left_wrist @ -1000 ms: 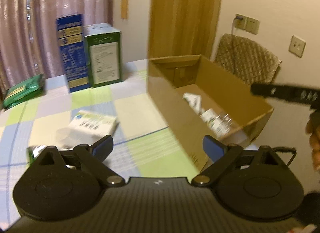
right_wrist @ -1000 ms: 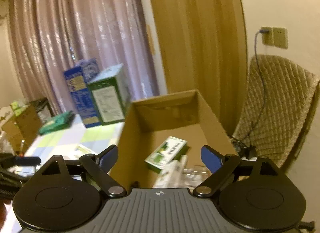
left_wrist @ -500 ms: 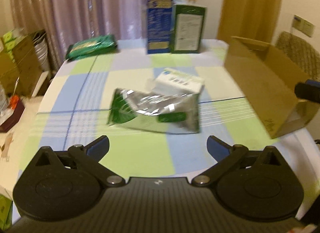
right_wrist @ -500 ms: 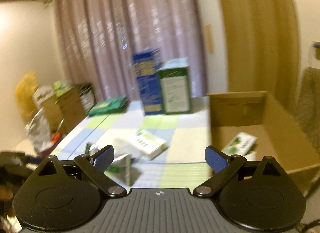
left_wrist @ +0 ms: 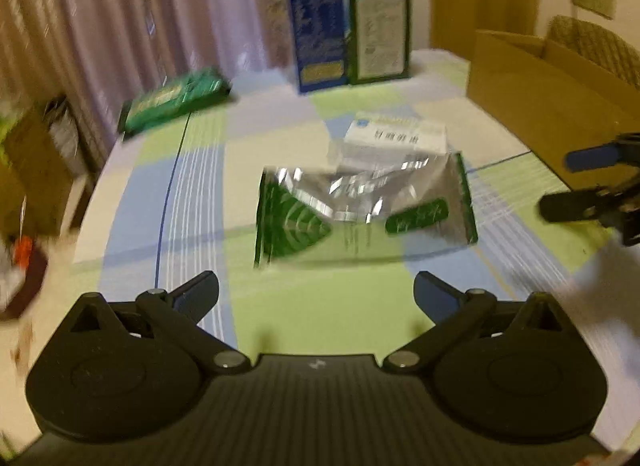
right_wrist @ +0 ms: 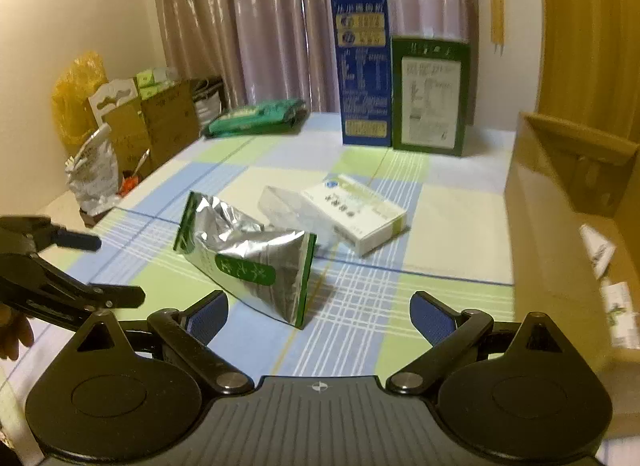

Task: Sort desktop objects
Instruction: 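Move both tools back over the table, then grasp the silver foil bag with the left tool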

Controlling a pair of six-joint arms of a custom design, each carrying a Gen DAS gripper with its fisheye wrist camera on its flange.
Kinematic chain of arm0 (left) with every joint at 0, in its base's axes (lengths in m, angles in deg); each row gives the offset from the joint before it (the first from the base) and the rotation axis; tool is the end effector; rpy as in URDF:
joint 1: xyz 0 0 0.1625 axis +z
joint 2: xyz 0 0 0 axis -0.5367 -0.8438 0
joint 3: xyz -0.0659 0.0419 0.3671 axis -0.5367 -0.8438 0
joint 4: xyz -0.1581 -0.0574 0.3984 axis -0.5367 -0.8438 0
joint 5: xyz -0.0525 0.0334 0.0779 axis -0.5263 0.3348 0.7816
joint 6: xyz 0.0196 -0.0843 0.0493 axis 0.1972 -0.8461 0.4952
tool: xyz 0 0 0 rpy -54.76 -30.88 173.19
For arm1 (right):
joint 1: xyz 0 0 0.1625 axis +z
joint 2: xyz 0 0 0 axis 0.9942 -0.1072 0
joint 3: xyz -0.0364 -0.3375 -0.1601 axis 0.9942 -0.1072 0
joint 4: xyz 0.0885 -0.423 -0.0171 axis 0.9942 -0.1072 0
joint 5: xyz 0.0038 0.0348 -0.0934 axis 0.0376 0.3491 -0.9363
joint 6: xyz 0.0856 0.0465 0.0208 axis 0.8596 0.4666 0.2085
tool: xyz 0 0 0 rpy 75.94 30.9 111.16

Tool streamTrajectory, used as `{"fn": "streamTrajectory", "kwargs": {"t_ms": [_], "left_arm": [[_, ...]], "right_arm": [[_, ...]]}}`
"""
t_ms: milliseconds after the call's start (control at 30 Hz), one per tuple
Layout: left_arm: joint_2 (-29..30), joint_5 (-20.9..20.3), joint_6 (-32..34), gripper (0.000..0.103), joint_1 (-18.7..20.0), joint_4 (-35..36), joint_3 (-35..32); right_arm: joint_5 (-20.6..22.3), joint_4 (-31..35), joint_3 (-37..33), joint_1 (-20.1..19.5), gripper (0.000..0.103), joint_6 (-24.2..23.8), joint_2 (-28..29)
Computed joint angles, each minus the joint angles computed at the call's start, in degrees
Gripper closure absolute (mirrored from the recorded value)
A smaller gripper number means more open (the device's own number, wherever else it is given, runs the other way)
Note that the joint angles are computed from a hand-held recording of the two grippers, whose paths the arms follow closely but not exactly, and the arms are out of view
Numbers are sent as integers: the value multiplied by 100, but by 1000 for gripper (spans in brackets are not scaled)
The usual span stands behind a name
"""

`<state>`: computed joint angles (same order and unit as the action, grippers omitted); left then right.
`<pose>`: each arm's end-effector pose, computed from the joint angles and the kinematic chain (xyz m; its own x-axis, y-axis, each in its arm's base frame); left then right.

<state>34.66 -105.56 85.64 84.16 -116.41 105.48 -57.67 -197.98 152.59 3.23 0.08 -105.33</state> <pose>-0.2047 -0.5709 0.0243 -0.5142 0.5304 -0.6740 0.8228 0.5270 -0.2130 0.1020 -0.4772 0.2071 -0.6892 -0.5062 0.5184 -0.7171 0.5793 -0.3876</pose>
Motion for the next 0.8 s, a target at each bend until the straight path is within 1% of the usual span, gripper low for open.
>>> {"fn": "streamTrajectory", "kwargs": {"t_ms": [67, 167, 267, 333, 400, 500, 600, 667, 800], "left_arm": [[115, -227, 669, 1, 53, -281, -84], [247, -260, 1632, 1, 74, -56, -291], [335, -323, 2582, 1, 112, 585, -613], [443, -274, 3034, 1, 128, 997, -879], [513, -402, 3444, 1, 158, 1446, -1169], [643, -633, 3790, 1, 186, 2115, -1646], [893, -782, 3849, 1, 239, 3028, -2261], [1069, -791, 3796, 1, 269, 3506, -2598], [1425, -815, 3625, 1, 346, 4411, -3278]], "right_arm": [[-60, 46, -158, 0, 8, 44, 210], [-167, 197, -295, 12, 8, -24, 346], [-244, 559, -464, 35, 8, -247, 414], [-297, 951, -629, 66, 8, -506, 466], [-453, 1309, -815, 133, 8, -780, 553], [-722, 1689, -1055, 246, 8, -1263, 690], [-975, 1845, -1212, 323, 8, -1663, 806], [-1121, 1905, -1304, 357, 8, -1789, 867], [-1237, 1963, -1395, 353, 8, -1813, 905]]}}
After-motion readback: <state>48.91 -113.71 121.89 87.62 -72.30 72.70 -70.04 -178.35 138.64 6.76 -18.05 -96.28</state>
